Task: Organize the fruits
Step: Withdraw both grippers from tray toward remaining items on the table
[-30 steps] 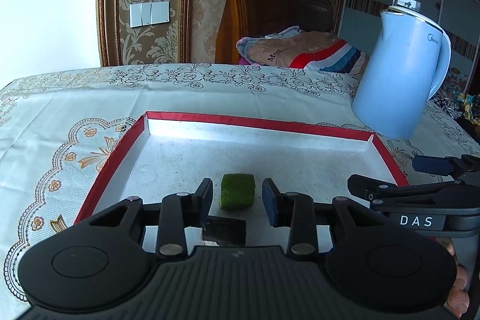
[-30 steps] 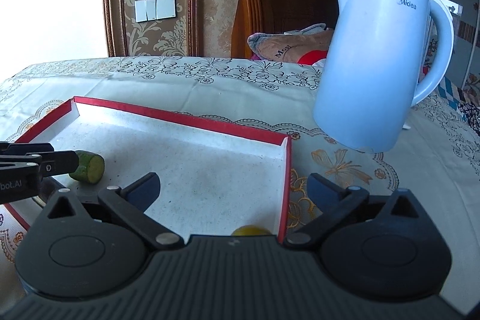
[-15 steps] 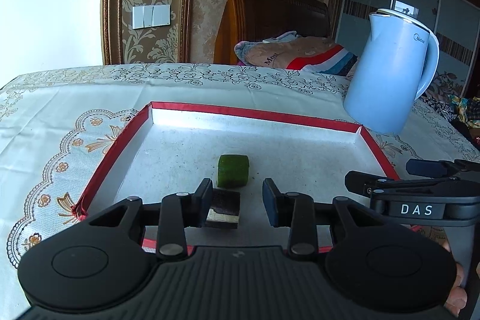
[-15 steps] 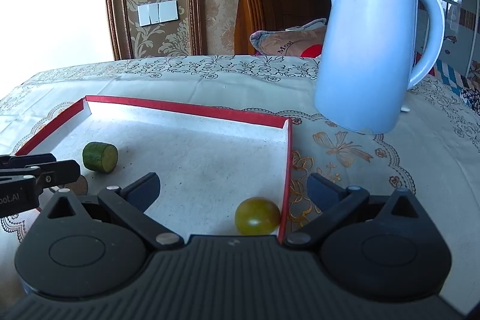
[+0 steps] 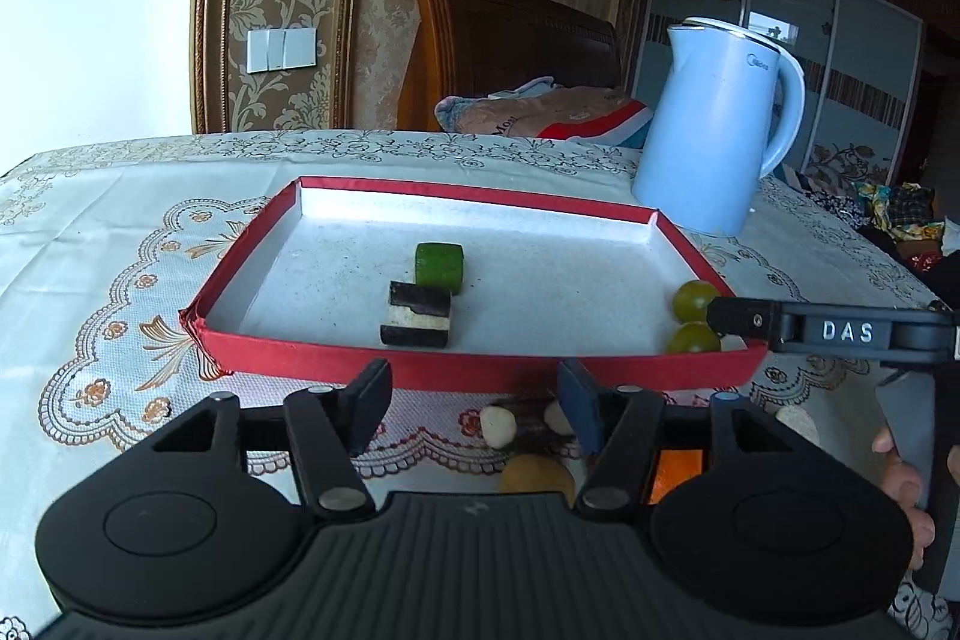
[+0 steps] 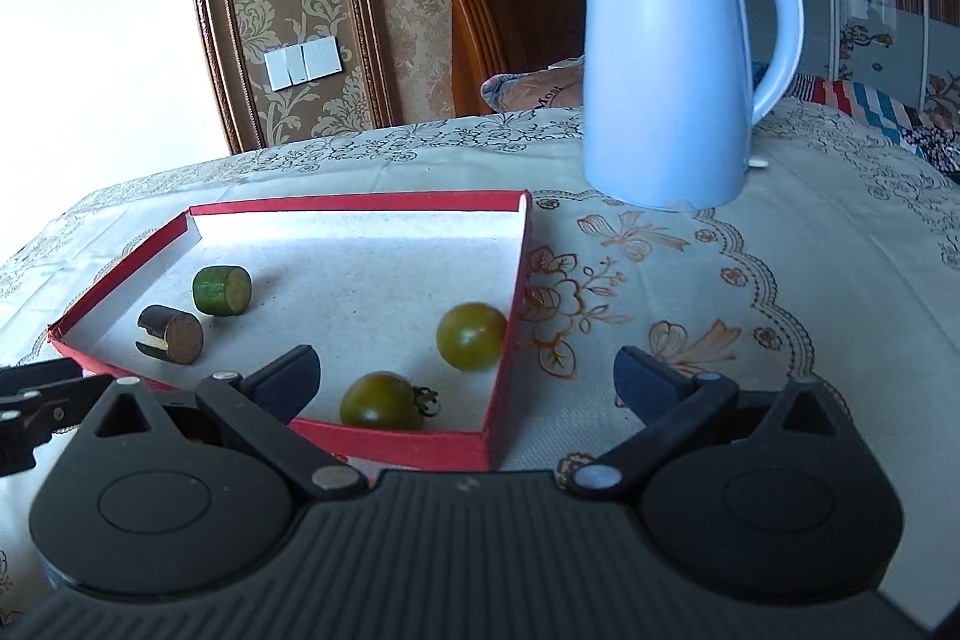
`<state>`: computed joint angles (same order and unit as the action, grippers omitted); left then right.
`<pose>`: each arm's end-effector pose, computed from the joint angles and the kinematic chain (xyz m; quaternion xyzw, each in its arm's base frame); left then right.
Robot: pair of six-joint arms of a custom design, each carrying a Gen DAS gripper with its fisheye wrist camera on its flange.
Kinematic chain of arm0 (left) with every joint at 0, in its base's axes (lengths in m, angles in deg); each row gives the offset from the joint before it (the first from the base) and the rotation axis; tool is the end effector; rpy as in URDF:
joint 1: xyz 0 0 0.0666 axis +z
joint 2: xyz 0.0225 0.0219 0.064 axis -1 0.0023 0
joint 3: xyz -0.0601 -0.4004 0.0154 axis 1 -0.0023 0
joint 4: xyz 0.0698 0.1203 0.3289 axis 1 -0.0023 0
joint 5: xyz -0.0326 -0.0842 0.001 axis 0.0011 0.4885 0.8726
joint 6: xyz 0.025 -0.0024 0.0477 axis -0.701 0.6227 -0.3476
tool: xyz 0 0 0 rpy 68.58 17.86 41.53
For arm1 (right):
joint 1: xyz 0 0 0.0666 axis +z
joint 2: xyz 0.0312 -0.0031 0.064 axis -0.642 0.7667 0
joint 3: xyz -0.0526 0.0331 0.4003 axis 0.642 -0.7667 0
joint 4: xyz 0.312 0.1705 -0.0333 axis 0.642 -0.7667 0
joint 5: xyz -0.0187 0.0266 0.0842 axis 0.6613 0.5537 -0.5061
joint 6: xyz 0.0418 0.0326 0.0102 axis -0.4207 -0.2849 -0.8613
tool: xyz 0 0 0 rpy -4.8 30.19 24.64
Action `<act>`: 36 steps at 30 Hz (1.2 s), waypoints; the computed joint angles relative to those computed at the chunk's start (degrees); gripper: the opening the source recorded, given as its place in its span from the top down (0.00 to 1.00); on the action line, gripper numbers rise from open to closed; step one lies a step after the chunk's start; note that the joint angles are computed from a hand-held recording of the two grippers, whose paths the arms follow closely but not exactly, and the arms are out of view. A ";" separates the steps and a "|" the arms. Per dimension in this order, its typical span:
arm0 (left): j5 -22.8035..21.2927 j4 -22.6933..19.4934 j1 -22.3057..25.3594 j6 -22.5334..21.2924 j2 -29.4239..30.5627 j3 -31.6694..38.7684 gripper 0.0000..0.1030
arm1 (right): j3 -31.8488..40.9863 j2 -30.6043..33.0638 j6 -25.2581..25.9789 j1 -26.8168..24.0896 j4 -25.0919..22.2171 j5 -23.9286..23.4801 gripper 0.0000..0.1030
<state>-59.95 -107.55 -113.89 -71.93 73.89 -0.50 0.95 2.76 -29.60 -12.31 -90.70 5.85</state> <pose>0.3393 -0.1413 0.4359 -0.0026 0.8658 -0.0561 0.4972 0.4113 0.2086 0.4275 -0.0492 0.8752 0.1161 0.4670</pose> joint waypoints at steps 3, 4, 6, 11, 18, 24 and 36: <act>-2.29 1.28 -1.75 -1.13 -0.70 -1.29 0.41 | -0.54 -0.33 -1.54 -0.37 0.80 0.38 0.00; -2.26 1.51 -1.94 -1.64 -0.61 -1.21 0.41 | -0.46 -0.20 -1.73 -0.38 0.73 0.52 0.00; -1.31 1.32 -1.86 -1.41 -0.19 -0.80 0.41 | -0.24 0.07 -1.71 -0.30 0.20 0.58 0.00; 2.39 -2.78 -1.14 -0.83 3.50 2.63 0.41 | -0.22 0.20 -0.89 0.38 0.04 1.56 0.00; 1.10 -8.20 1.57 3.03 4.69 4.15 0.35 | -0.25 0.22 -0.42 0.67 0.00 1.96 0.00; -2.08 -8.35 4.41 4.86 -0.39 0.40 0.36 | -0.74 -0.24 -1.45 0.15 0.57 0.53 0.00; -5.95 -9.24 1.26 1.25 1.12 0.82 0.36 | -0.23 0.20 -1.62 0.14 -0.76 -0.08 0.00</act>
<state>-65.90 -116.78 -112.63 -70.68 75.01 0.32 0.72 2.96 -31.22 -12.17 -91.46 5.77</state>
